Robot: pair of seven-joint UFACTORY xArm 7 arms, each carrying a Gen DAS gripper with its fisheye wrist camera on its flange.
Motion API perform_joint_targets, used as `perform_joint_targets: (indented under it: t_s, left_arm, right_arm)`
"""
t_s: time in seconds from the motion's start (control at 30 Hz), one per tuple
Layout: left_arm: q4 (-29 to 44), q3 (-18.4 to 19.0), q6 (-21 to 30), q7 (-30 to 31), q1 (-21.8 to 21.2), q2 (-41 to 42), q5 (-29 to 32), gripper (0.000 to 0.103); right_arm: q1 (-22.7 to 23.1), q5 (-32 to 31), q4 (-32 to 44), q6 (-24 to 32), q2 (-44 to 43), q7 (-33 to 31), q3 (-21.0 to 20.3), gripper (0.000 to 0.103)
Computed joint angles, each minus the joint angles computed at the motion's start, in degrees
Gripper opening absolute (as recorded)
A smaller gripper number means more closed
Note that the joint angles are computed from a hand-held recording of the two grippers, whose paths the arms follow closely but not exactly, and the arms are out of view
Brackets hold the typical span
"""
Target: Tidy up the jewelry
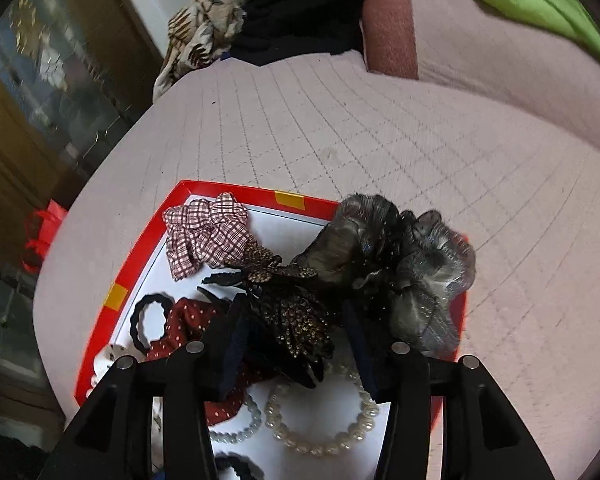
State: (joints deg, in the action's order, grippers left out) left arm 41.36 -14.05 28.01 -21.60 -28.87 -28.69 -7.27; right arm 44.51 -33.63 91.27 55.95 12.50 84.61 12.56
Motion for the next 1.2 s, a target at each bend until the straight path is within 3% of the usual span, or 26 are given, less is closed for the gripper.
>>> perform_joint_targets:
  t_s: [0.07,0.2,0.33,0.5,0.67,0.8,0.9,1.1,1.2]
  left_arm:
    - [-0.7,-0.3,-1.1,-0.2,0.0,-1.0,0.3,0.033]
    - [-2.3,-0.8,-3.2,-1.4,0.3,-3.2,0.8,0.049]
    - [-2.9,-2.1,-3.6,-3.4,1.1,-4.6,2.3,0.049]
    - [-2.7,-5.7,-0.4,-8.2,2.6,-7.5,5.6,0.049]
    - [-0.7,-9.4,3.1,-11.8,2.4,-9.5,9.0,0.056]
    - [2.3,-12.2,5.8,-13.9,1.5,-9.8,11.2,0.06]
    - [4.1,-13.6,7.1,-14.8,0.8,-10.1,12.6,0.064]
    - [6.5,-16.3,9.4,-17.7,1.2,-12.1,14.8,0.073]
    - [7.3,-18.6,11.9,-20.5,4.1,-14.5,17.6,0.079]
  right_arm:
    - [-0.2,1.0,-0.6,-0.4,-0.9,-1.0,0.3,0.058]
    - [-0.6,1.9,-3.8,-2.0,-4.7,-1.7,1.6,0.06]
    - [-0.8,-0.6,-8.4,-2.7,-10.5,0.9,4.1,0.06]
    - [-2.3,-4.2,-15.4,-0.7,-20.2,6.3,9.1,0.066]
    - [-4.1,-2.9,-23.1,5.5,-31.0,12.4,14.6,0.069]
    - [-5.4,1.7,-26.7,13.7,-37.2,15.7,19.0,0.071]
    - [-6.3,5.4,-29.1,17.0,-40.8,17.9,21.7,0.071]
    - [-9.9,10.3,-29.0,23.7,-43.8,20.4,28.7,0.071]
    - [-12.2,11.8,-27.8,25.8,-43.6,20.4,31.7,0.071]
